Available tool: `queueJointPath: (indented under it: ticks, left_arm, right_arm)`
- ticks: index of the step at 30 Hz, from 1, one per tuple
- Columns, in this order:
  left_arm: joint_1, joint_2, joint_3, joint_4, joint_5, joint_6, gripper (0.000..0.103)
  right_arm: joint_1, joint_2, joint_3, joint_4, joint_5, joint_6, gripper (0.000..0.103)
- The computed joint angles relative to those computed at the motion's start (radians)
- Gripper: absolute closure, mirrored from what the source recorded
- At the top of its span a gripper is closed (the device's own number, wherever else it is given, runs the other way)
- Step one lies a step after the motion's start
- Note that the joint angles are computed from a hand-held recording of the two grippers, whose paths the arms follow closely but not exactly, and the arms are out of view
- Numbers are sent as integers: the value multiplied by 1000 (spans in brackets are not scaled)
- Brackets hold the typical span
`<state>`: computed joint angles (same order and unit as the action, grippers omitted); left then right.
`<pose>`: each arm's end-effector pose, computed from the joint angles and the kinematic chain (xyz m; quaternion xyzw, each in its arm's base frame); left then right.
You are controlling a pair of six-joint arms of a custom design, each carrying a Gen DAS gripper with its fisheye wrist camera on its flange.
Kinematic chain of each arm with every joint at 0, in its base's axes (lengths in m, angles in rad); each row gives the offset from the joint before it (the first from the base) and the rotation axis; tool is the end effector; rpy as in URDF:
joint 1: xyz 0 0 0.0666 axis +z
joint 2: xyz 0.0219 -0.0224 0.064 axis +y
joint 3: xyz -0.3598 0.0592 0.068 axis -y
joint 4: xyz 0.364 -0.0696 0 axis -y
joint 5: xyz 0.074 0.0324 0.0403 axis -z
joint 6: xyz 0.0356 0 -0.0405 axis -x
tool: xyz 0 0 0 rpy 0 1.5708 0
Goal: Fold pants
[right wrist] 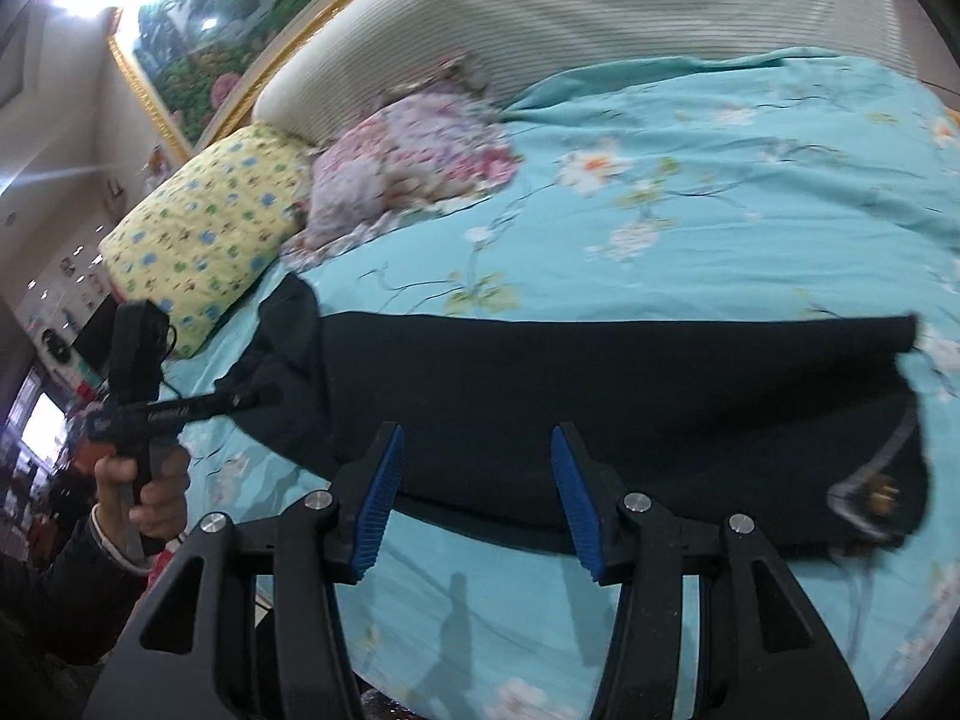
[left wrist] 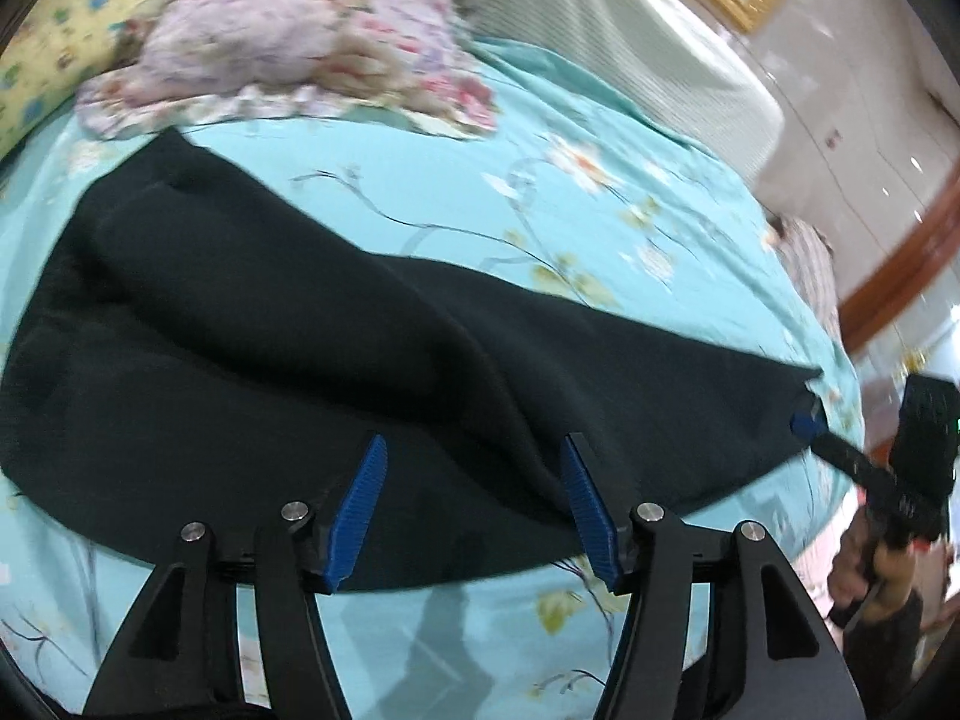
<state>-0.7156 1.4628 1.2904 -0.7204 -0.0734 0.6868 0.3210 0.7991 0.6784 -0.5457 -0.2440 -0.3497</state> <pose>0.3621 -0.3118 0.3478 0.0014 0.9425 -0.1880 0.2762 0.2501 0.0918 0.3248 -0.0404 0.8935 0.2461 0.3735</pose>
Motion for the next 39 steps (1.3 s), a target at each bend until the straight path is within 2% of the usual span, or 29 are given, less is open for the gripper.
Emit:
queueJointPath:
  ticks: [5, 9, 12, 18, 25, 28, 31, 33, 34, 35, 36, 37, 38, 39]
  left_arm:
    - [46, -11, 19, -34, -23, 4, 35]
    - [82, 8, 73, -94, -39, 18, 31]
    - [108, 52, 151, -178, -63, 38, 31]
    - [170, 177, 341, -340, -36, 68, 31]
    - [204, 382, 610, -587, -83, 80, 31]
    - [212, 436, 658, -642, -73, 81, 31]
    - [215, 468, 670, -660, -68, 75, 31]
    - [213, 473, 663, -657, -76, 70, 35]
    - [211, 470, 655, -653, -90, 68, 41]
    - [209, 462, 641, -642, -101, 64, 51]
    - [208, 449, 622, -628, -110, 62, 59]
    - [210, 432, 598, -610, -112, 60, 75]
    - [212, 417, 579, -590, -106, 62, 86]
    - [214, 388, 540, -559, -96, 67, 91]
  right_arm:
    - [61, 82, 34, 40, -8, 1, 51]
    - [95, 142, 64, 68, -30, 3, 51]
    - [130, 198, 94, 98, -49, 7, 51]
    - [202, 319, 172, 133, -84, 23, 51]
    - [280, 490, 299, 120, -95, 82, 51]
    - [297, 560, 350, 92, -64, 120, 51]
    - [304, 619, 390, 63, -31, 132, 51]
    - [302, 642, 401, 63, -46, 129, 51]
    - [302, 654, 408, 61, -47, 132, 51]
    - [305, 662, 415, 59, -43, 135, 53]
    - [308, 669, 420, 59, -36, 141, 60]
    - [311, 673, 424, 53, -27, 148, 63]
    - [315, 669, 421, 49, -19, 151, 72]
    - [315, 667, 418, 47, -14, 152, 84]
